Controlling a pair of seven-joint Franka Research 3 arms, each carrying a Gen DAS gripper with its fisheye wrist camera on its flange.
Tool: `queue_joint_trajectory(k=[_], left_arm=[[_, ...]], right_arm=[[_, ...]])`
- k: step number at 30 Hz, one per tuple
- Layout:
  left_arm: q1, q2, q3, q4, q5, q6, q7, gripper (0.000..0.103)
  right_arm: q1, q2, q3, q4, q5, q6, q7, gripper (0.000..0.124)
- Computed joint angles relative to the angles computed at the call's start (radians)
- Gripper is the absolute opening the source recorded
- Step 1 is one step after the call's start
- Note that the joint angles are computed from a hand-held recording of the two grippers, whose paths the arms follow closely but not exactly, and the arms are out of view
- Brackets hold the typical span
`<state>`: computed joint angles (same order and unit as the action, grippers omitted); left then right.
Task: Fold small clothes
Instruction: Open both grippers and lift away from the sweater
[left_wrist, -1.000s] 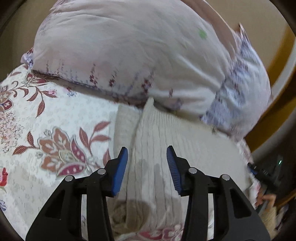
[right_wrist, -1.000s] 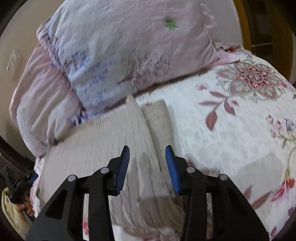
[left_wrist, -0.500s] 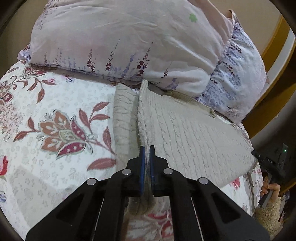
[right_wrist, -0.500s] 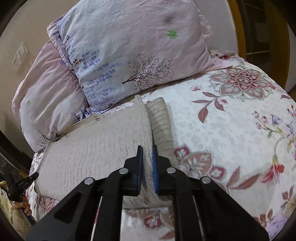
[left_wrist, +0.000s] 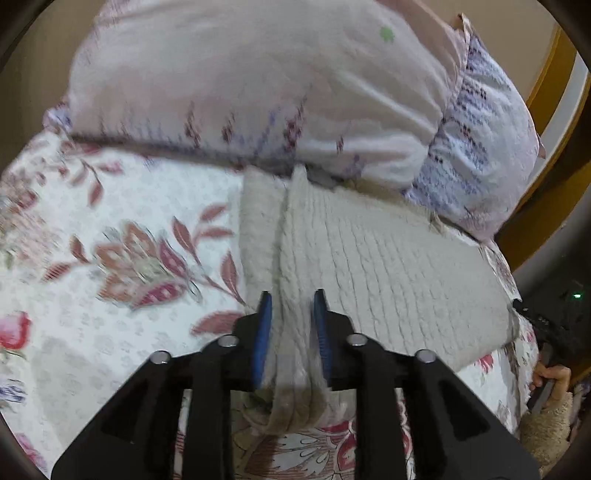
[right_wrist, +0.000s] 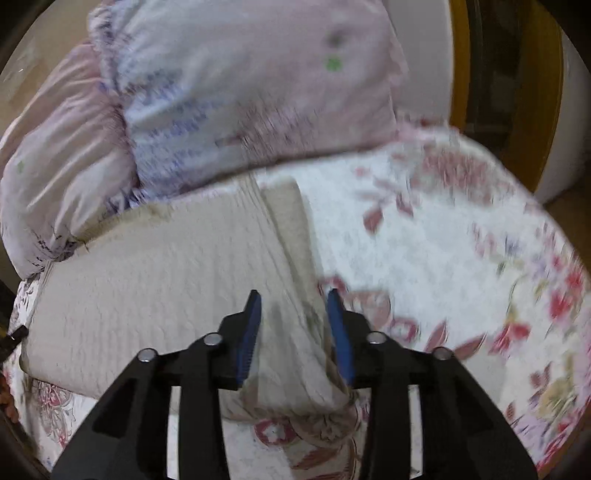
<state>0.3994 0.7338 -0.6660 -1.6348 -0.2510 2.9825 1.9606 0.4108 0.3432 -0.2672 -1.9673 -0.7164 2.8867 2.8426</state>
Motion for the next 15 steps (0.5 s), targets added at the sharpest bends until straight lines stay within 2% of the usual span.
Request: queue_joint_trajectory(k=[1, 3, 4, 6, 9, 11, 12, 13, 14, 15], left_arm=[[0.000, -0.007, -0.003, -0.011, 0.000, 0.029, 0.003, 0.023], [0.014, -0.009, -0.034, -0.026, 0.014, 0.077, 0.009, 0.025], [0.028, 0.000, -0.063, -0.030, 0.030, 0.093, 0.021, 0.033], [0.029, 0.014, -0.086, -0.025, 0.069, 0.088, 0.026, 0.039], [-0.050, 0.022, -0.019, 0.016, 0.123, 0.040, -0.011, 0.039], [-0.134, 0.029, 0.072, 0.061, 0.146, -0.004, -0.060, 0.039], [-0.159, 0.034, 0.102, 0.078, 0.151, -0.025, -0.075, 0.039], [-0.197, 0.042, 0.147, 0.105, 0.160, -0.060, -0.101, 0.040], [-0.207, 0.050, 0.157, 0.112, 0.161, -0.059, -0.097, 0.040], [-0.208, 0.047, 0.158, 0.099, 0.161, -0.033, -0.086, 0.040]], right_arm=[[0.005, 0.003, -0.004, 0.010, -0.015, 0.014, -0.003, 0.039], [-0.029, 0.027, 0.043, 0.048, 0.041, 0.043, -0.103, 0.039], [-0.039, 0.043, 0.061, 0.069, 0.078, 0.044, -0.156, 0.039], [-0.064, 0.080, 0.108, 0.118, 0.160, 0.037, -0.271, 0.039], [-0.070, 0.136, 0.142, 0.190, 0.246, 0.007, -0.380, 0.039], [-0.068, 0.169, 0.152, 0.230, 0.292, -0.034, -0.439, 0.040], [-0.067, 0.193, 0.157, 0.260, 0.327, -0.083, -0.480, 0.041], [-0.050, 0.206, 0.137, 0.263, 0.320, -0.075, -0.472, 0.043], [-0.019, 0.207, 0.102, 0.254, 0.305, -0.058, -0.456, 0.043], [0.005, 0.211, 0.081, 0.263, 0.302, -0.076, -0.461, 0.043]])
